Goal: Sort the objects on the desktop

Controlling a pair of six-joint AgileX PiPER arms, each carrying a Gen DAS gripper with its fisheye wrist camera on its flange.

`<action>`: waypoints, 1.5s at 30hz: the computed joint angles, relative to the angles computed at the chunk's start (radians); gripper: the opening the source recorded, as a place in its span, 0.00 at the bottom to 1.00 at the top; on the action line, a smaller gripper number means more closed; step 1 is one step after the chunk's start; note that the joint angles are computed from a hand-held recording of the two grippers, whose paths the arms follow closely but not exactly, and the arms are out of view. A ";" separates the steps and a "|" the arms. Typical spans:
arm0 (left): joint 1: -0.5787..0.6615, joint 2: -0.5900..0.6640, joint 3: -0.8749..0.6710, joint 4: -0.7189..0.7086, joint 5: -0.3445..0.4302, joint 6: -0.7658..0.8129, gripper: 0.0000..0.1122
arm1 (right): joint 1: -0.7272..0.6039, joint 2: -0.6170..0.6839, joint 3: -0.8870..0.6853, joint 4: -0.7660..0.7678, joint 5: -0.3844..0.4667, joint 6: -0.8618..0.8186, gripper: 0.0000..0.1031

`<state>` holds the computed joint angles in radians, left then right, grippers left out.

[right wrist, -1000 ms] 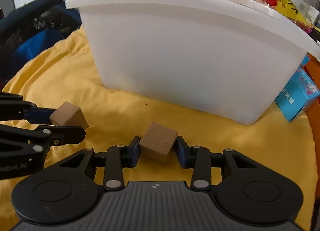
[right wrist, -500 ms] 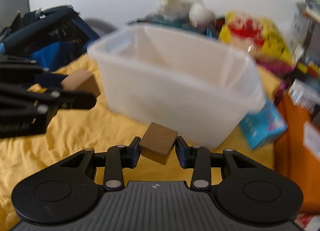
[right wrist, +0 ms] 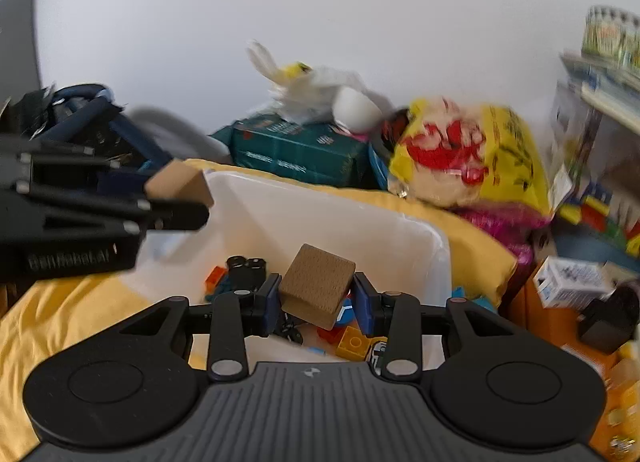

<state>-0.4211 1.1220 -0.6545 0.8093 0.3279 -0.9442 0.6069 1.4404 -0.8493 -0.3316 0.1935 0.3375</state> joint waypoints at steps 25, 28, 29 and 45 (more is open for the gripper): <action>-0.293 0.172 -0.089 0.464 0.532 -0.438 0.75 | -0.056 0.079 -0.106 0.056 0.158 -0.143 0.88; -0.294 0.174 -0.140 0.363 0.548 -0.306 0.76 | -0.052 0.075 -0.131 0.044 0.212 -0.167 0.93; -0.267 0.163 -0.161 0.288 0.508 -0.228 0.76 | -0.050 0.079 -0.148 0.049 0.242 -0.182 0.95; -0.210 0.193 -0.304 -0.060 0.554 0.114 0.75 | -0.068 0.100 -0.243 0.133 0.424 -0.313 1.00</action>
<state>-0.6315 1.3147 -0.9587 0.7494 0.8821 -0.8306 0.5389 1.5404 -1.0923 -0.1985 0.6180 0.0245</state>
